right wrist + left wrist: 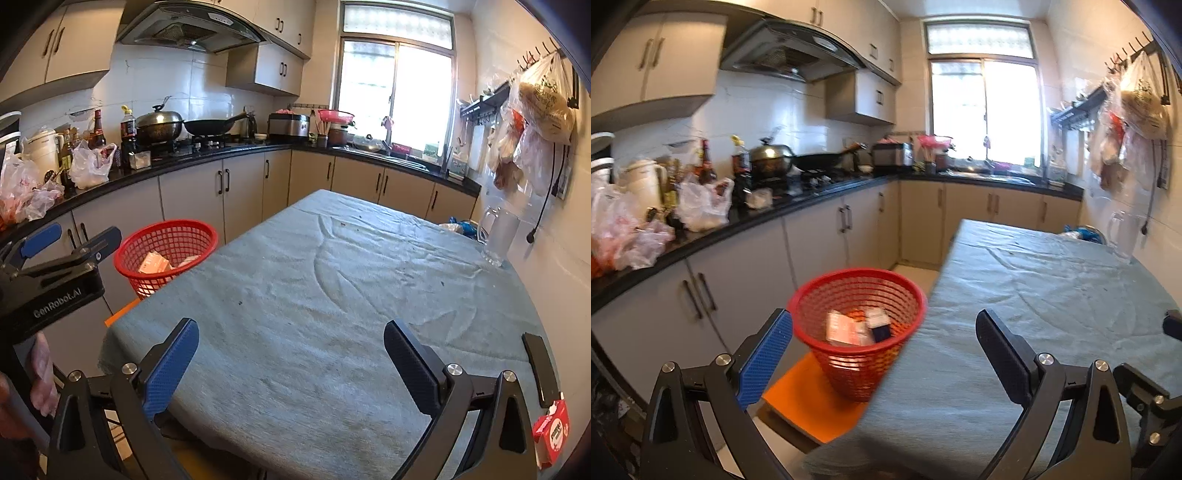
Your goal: Collect trash
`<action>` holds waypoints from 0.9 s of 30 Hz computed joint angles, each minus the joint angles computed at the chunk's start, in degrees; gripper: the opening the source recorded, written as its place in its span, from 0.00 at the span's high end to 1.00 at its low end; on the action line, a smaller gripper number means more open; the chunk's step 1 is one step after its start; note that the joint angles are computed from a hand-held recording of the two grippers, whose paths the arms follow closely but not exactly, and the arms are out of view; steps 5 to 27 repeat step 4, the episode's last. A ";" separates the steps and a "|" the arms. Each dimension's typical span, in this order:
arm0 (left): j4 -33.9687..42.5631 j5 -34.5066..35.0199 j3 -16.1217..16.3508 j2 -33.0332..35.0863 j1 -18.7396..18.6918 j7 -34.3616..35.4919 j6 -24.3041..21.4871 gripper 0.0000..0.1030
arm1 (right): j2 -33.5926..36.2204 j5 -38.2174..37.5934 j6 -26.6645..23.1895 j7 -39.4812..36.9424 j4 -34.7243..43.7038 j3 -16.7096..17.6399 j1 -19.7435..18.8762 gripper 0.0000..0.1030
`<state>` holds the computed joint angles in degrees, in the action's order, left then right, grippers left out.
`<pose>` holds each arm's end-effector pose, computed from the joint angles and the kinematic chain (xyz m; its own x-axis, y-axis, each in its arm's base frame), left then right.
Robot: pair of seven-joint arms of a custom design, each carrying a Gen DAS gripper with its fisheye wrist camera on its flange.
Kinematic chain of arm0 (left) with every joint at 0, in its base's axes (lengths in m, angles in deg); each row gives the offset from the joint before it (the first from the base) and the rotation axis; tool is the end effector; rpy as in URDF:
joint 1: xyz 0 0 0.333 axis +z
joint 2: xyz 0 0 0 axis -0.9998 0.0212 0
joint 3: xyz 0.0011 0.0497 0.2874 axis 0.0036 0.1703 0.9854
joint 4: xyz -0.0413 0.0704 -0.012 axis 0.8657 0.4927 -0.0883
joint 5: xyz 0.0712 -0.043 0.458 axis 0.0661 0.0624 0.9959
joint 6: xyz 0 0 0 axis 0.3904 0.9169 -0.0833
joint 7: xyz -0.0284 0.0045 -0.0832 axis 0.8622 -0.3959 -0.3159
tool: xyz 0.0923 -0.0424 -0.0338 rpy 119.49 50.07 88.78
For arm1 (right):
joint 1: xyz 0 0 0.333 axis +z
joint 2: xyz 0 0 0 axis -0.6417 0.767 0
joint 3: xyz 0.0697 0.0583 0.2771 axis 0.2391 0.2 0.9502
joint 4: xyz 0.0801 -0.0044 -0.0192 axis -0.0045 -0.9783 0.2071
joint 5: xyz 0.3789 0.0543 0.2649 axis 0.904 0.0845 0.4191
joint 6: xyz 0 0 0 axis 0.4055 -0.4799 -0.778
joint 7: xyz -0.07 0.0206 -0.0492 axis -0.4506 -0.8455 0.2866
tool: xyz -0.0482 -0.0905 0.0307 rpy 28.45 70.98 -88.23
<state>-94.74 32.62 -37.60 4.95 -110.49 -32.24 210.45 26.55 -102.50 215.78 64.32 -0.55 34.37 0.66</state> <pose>0.6728 -0.3394 0.5451 0.2620 -0.9649 -0.0204 -0.3944 -0.0877 -0.9147 0.6918 0.5210 0.5157 0.2663 -0.9611 0.0730 -0.4948 -0.2012 -0.8454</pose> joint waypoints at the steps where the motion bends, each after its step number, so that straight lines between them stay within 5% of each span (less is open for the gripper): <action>1: 1.59 -2.27 -0.41 1.36 0.60 2.33 1.63 0.04 | -0.60 0.74 0.00 0.44 -1.04 0.19 -0.71 0.01; 4: 10.83 -14.67 -2.27 9.14 1.99 15.82 5.30 0.04 | -0.91 1.33 -2.50 4.14 -1.46 -0.97 -1.91 0.01; 27: 10.83 -14.67 -2.27 9.14 1.99 15.82 5.30 0.04 | -0.91 1.33 -2.50 4.14 -1.46 -0.97 -1.91 0.01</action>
